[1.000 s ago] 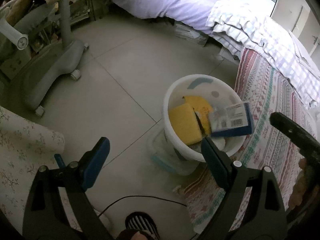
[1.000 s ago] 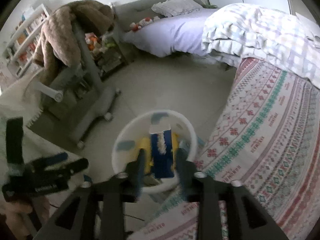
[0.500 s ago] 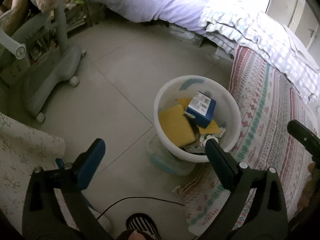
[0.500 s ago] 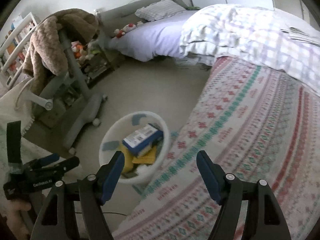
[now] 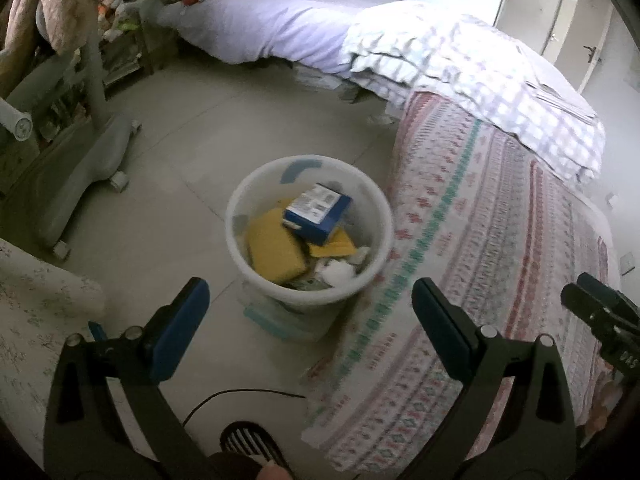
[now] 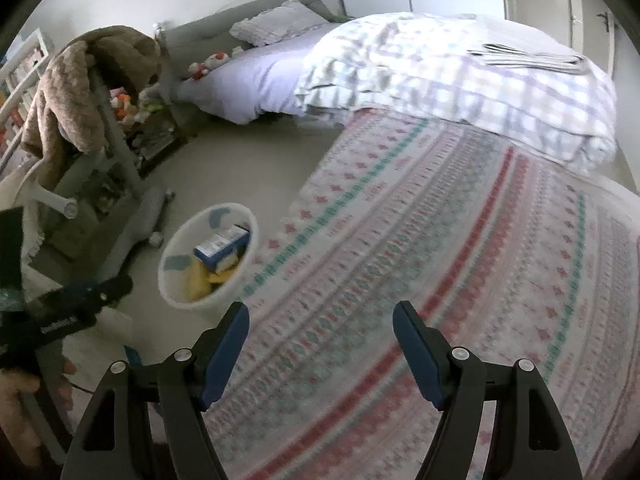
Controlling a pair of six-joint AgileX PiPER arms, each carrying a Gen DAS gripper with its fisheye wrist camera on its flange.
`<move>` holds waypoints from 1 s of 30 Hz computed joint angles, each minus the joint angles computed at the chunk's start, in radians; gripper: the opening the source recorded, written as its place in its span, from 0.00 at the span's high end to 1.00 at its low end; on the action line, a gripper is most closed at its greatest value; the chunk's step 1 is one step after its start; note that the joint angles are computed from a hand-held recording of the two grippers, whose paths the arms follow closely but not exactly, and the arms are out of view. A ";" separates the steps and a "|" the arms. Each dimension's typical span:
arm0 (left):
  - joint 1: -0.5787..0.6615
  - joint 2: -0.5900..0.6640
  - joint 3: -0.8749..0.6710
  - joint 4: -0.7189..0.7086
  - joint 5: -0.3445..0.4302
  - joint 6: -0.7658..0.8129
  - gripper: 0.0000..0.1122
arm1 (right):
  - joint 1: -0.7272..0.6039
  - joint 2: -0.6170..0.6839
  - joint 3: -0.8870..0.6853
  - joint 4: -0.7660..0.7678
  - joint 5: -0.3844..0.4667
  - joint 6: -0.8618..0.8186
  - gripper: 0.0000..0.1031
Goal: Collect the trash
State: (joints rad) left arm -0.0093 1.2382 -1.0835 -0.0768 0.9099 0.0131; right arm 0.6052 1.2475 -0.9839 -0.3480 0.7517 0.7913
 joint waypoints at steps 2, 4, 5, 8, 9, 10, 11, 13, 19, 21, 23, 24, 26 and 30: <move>-0.043 -0.030 0.015 0.033 -0.002 -0.047 0.10 | 0.011 -0.041 0.027 -0.029 0.032 0.019 0.27; -0.089 -0.055 0.028 0.083 -0.002 -0.113 0.10 | 0.017 -0.080 0.051 -0.045 0.055 0.029 0.27; -0.125 -0.072 0.038 0.131 -0.004 -0.168 0.10 | 0.019 -0.101 0.062 -0.047 0.062 0.031 0.27; -0.237 -0.120 0.070 0.279 -0.007 -0.333 0.10 | 0.038 -0.144 0.080 -0.067 0.089 0.050 0.26; -0.271 -0.140 0.083 0.313 -0.003 -0.378 0.10 | 0.052 -0.153 0.080 -0.084 0.103 0.064 0.26; -0.297 -0.157 0.094 0.330 0.002 -0.409 0.10 | 0.066 -0.160 0.080 -0.103 0.116 0.080 0.26; -0.317 -0.168 0.102 0.341 0.009 -0.431 0.10 | 0.082 -0.170 0.082 -0.124 0.132 0.099 0.26; -0.374 -0.183 0.119 0.380 0.027 -0.503 0.10 | 0.118 -0.188 0.088 -0.167 0.162 0.144 0.26; -0.524 -0.233 0.166 0.500 0.074 -0.707 0.10 | 0.258 -0.191 0.112 -0.307 0.265 0.293 0.21; -0.547 -0.234 0.172 0.503 0.071 -0.730 0.10 | 0.263 -0.179 0.115 -0.307 0.263 0.298 0.20; -0.556 -0.226 0.172 0.502 0.066 -0.730 0.10 | 0.232 -0.175 0.121 -0.274 0.233 0.265 0.20; -0.568 -0.220 0.171 0.509 0.067 -0.735 0.10 | 0.216 -0.169 0.122 -0.262 0.222 0.255 0.20; -0.580 -0.214 0.172 0.517 0.066 -0.742 0.10 | 0.202 -0.161 0.127 -0.253 0.214 0.250 0.20; -0.595 -0.208 0.174 0.518 0.061 -0.742 0.10 | 0.188 -0.151 0.133 -0.247 0.203 0.247 0.20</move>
